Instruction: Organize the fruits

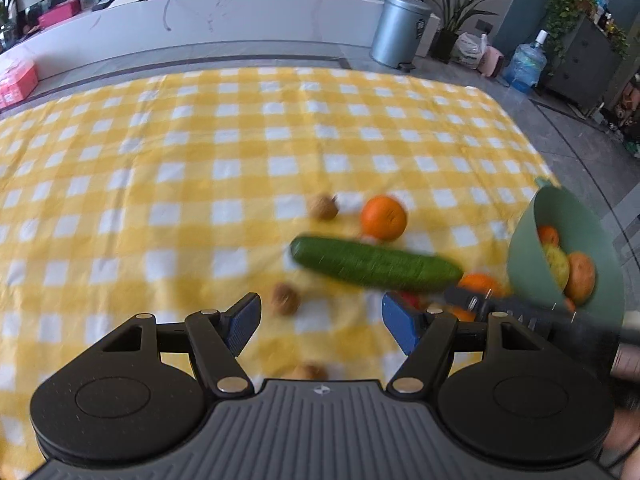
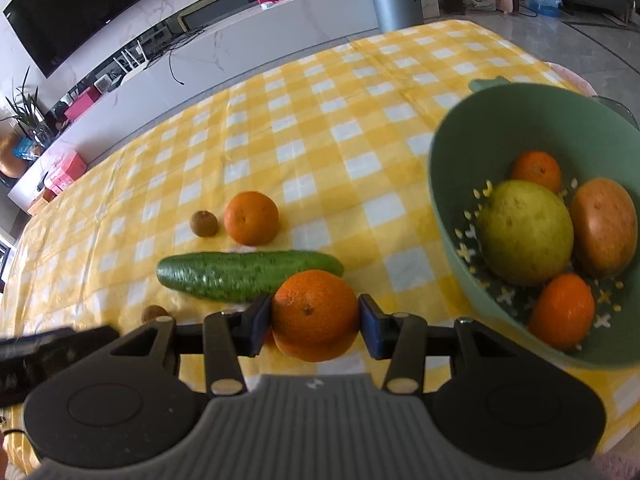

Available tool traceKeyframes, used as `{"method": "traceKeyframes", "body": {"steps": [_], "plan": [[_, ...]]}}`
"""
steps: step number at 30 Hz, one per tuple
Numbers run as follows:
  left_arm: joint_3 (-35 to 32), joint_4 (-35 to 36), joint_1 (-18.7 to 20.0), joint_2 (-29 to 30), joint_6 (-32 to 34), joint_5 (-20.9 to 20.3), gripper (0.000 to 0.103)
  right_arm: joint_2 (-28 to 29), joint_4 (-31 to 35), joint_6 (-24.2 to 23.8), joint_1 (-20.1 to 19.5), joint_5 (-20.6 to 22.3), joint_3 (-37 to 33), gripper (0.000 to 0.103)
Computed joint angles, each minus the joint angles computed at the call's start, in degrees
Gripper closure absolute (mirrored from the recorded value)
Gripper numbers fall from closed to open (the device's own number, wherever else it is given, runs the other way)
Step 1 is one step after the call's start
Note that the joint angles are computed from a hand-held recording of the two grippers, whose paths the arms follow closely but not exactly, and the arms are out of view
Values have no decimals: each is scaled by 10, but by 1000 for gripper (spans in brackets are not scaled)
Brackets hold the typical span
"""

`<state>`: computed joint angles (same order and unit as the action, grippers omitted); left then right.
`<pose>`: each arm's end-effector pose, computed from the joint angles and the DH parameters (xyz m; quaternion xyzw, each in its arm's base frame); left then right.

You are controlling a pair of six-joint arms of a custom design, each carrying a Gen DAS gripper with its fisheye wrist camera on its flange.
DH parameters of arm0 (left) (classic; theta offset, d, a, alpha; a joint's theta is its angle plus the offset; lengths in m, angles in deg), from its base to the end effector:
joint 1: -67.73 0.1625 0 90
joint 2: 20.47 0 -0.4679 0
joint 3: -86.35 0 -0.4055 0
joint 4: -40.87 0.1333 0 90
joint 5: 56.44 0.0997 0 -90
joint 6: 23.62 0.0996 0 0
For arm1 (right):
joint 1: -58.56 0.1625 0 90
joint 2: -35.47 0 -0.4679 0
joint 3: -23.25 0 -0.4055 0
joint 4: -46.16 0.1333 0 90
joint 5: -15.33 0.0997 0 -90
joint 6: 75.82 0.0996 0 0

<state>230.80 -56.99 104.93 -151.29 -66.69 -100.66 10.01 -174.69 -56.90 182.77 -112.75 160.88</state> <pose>-0.0200 -0.2721 0.3419 0.0975 0.9151 -0.2573 0.2947 0.2781 -0.2813 -0.0542 0.0716 -0.9315 0.2812 0.2193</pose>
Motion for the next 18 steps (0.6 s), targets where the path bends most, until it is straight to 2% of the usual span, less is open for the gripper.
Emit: {"method": "traceKeyframes", "body": {"steps": [2,5,10,14,18], "plan": [[4,-83,28,42,57,1,22,5,-4,-3,-7,8,0,59],[2,-157,56,112,99,16,22,12,-10,-4,-18,21,1,59],[4,-307,100,205,190,-5,24,15,-20,-7,-17,12,3,59],[4,-388,124,266,229,-12,24,17,-25,-9,-21,15,3,59],[-2,-429,148,318,242,-20,25,18,-29,-12,-24,18,4,59]]}}
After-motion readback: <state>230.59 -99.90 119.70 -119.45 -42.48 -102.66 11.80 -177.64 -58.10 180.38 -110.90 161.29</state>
